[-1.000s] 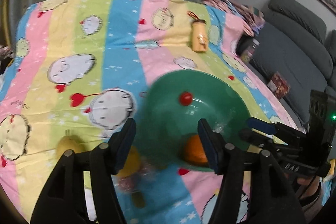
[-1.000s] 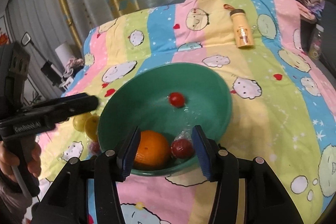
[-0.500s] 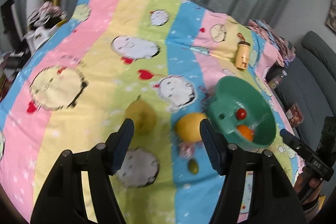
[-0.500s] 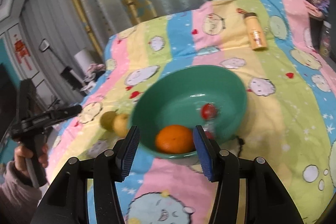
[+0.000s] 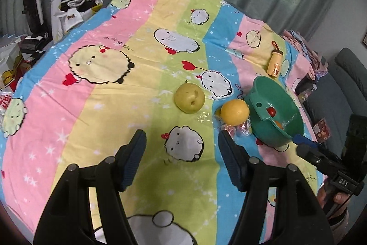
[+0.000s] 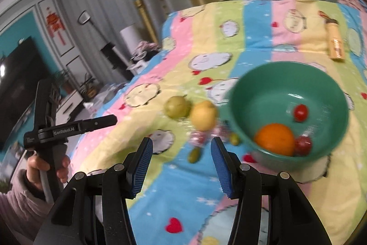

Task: Organize fruits
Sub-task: 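Move the right tool toward the yellow pear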

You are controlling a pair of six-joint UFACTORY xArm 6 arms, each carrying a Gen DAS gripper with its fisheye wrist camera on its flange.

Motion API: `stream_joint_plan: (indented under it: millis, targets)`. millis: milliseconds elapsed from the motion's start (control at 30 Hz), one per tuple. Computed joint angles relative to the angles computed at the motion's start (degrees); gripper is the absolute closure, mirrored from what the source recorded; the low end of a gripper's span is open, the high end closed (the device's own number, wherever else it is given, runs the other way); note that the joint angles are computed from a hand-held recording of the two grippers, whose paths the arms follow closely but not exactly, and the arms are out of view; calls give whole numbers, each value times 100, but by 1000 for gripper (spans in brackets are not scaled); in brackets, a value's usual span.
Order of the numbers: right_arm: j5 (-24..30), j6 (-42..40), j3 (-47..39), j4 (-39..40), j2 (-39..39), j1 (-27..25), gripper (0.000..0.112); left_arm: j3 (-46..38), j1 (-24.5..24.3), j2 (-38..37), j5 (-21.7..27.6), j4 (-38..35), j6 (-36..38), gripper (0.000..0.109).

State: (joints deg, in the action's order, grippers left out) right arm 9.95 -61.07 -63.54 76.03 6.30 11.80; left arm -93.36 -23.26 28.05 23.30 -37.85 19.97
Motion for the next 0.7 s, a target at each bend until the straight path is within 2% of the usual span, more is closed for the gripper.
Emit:
stream_joint_plan:
  millis: [167,267,400,500,700]
  targets:
    - [143,347,-448,-450,329,186,59,465,39,-412,-246,-246,318,44]
    - [276,817,-789,-989,588,257,59,618,131,-582,-308,-315,309,44]
    - [374,1305,-1198,-1640,902,325,59,825,274,-771,-364,-88,186,44]
    - [486,1565,-1500,-1839,1149,350,59,745,360,-708,-261,-91,198,42]
    - [537,2671,-2026,-3075,1667,375,59,149,419,-246,77,-308,391,42]
